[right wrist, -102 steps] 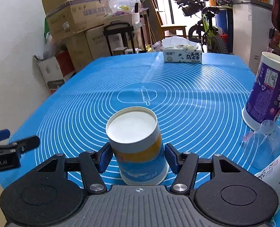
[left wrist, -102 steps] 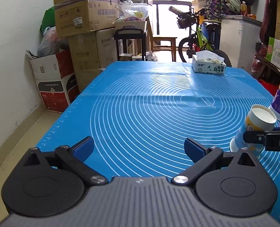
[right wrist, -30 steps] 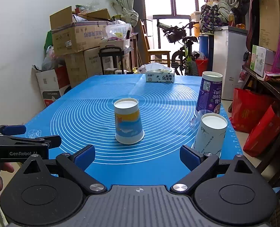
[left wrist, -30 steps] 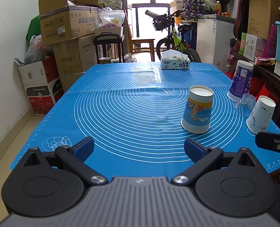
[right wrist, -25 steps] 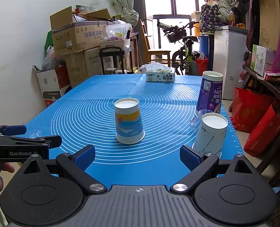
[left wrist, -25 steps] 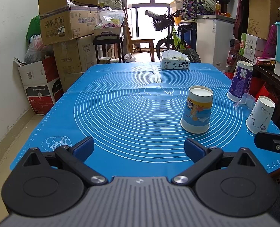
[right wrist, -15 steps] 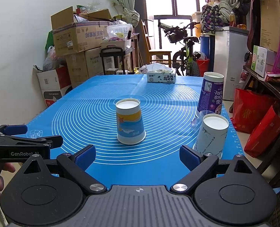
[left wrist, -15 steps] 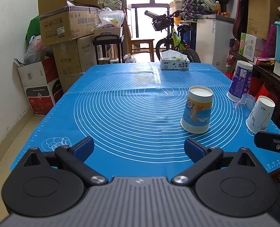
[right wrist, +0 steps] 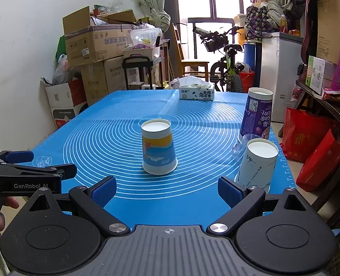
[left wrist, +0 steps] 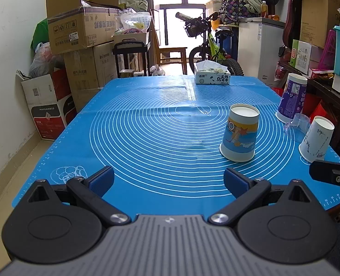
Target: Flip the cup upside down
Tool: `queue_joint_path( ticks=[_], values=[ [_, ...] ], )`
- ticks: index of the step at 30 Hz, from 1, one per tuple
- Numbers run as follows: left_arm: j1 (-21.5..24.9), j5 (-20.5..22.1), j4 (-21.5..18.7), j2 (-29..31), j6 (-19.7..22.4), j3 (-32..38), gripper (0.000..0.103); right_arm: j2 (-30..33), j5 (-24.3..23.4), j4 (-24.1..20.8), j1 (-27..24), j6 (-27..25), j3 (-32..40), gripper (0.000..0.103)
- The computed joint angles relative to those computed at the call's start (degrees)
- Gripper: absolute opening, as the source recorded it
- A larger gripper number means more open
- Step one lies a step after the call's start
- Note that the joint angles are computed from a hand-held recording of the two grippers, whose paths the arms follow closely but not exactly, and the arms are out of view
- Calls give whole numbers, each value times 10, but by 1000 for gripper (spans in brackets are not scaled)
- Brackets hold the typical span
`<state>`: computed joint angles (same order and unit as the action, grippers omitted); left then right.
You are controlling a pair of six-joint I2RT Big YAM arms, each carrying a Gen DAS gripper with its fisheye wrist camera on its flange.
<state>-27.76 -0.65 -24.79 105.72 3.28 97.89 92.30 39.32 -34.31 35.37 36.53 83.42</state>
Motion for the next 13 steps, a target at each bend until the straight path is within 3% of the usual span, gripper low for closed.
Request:
queue_joint_path(
  ticks=[13],
  values=[
    [0,-1,-6,0,4,3,100,4,-1,-2,-2,4,3,97]
  ],
)
